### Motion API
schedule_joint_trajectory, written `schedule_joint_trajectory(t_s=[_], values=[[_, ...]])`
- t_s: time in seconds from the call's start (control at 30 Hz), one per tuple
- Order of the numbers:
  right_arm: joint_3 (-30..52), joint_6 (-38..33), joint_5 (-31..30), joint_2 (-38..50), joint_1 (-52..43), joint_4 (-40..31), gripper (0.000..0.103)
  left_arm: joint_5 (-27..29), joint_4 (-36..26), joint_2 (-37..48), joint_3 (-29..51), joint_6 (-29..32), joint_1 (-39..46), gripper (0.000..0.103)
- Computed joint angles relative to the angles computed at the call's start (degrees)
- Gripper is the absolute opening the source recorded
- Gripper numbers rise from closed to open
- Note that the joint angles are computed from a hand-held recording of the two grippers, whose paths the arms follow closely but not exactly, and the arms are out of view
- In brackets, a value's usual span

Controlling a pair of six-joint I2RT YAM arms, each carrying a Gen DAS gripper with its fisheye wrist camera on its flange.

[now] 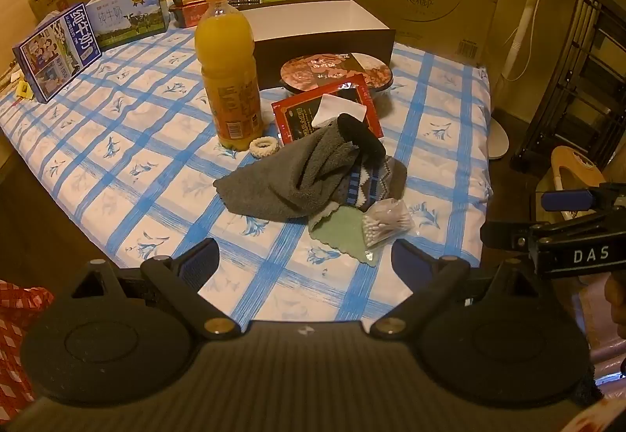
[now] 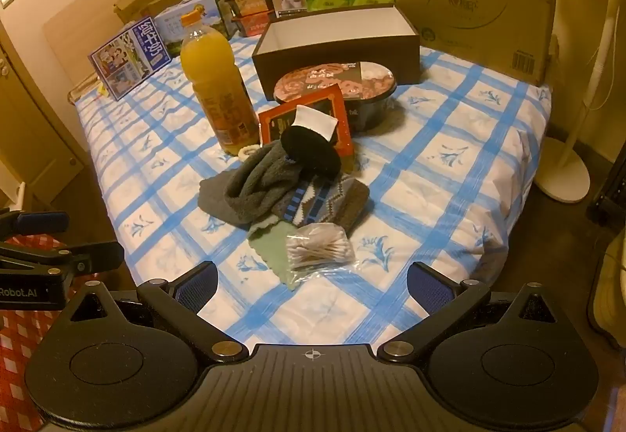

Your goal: Organize soft objects

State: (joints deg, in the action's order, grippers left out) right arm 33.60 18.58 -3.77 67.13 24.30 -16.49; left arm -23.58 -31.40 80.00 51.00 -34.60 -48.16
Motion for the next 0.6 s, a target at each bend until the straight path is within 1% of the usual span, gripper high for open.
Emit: schedule_joint_trajectory(t_s=[0.6], values=[[-0.4,0.1,0.2,-0.6,0.1,0.2,0.103,-0.1,0.3,-0.1,-0.2,0.1,0.0,0.094]])
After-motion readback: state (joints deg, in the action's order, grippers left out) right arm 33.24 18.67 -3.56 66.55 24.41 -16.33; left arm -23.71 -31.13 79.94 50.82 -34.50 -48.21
